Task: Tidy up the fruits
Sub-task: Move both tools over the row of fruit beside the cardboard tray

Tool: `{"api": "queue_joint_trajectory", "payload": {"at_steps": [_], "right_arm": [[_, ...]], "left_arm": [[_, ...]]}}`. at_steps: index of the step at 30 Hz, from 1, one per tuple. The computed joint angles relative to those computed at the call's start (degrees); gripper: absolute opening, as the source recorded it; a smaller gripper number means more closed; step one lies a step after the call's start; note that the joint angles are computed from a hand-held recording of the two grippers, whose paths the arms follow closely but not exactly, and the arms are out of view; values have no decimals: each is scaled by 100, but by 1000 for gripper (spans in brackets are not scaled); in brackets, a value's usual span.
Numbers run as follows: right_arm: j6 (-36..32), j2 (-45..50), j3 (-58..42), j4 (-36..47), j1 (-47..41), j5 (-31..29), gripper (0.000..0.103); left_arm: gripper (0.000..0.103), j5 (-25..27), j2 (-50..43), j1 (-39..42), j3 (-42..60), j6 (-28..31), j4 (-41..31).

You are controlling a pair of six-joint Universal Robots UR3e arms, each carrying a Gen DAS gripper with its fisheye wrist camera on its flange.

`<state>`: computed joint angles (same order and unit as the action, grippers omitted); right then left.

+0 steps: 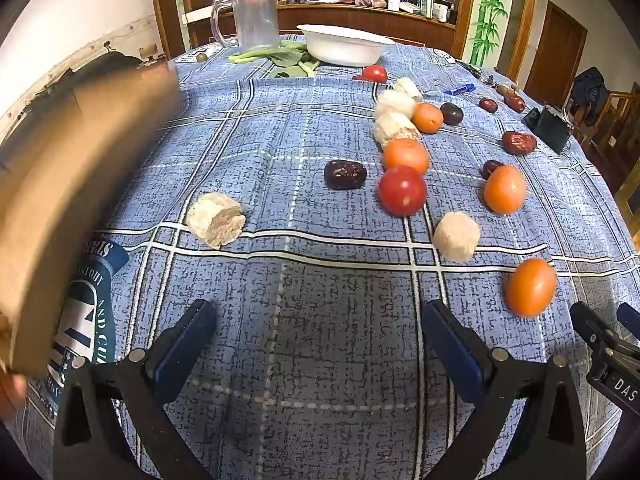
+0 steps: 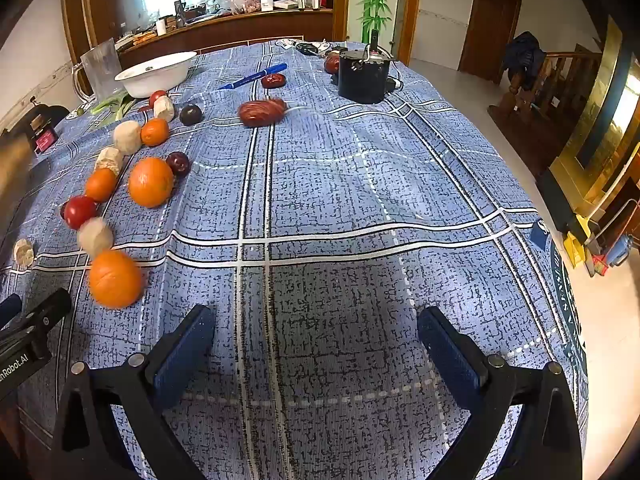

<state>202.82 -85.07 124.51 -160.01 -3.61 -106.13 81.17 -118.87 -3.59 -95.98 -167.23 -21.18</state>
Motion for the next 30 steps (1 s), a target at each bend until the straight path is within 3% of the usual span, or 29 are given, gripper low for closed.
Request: {"api": "queue_joint_trajectory", "payload": {"at_steps": [30], "right_arm": [[-7,-359,150,307,-59,126,102]], "left_arm": [[103,8,0,4,111,55,-225]]}}
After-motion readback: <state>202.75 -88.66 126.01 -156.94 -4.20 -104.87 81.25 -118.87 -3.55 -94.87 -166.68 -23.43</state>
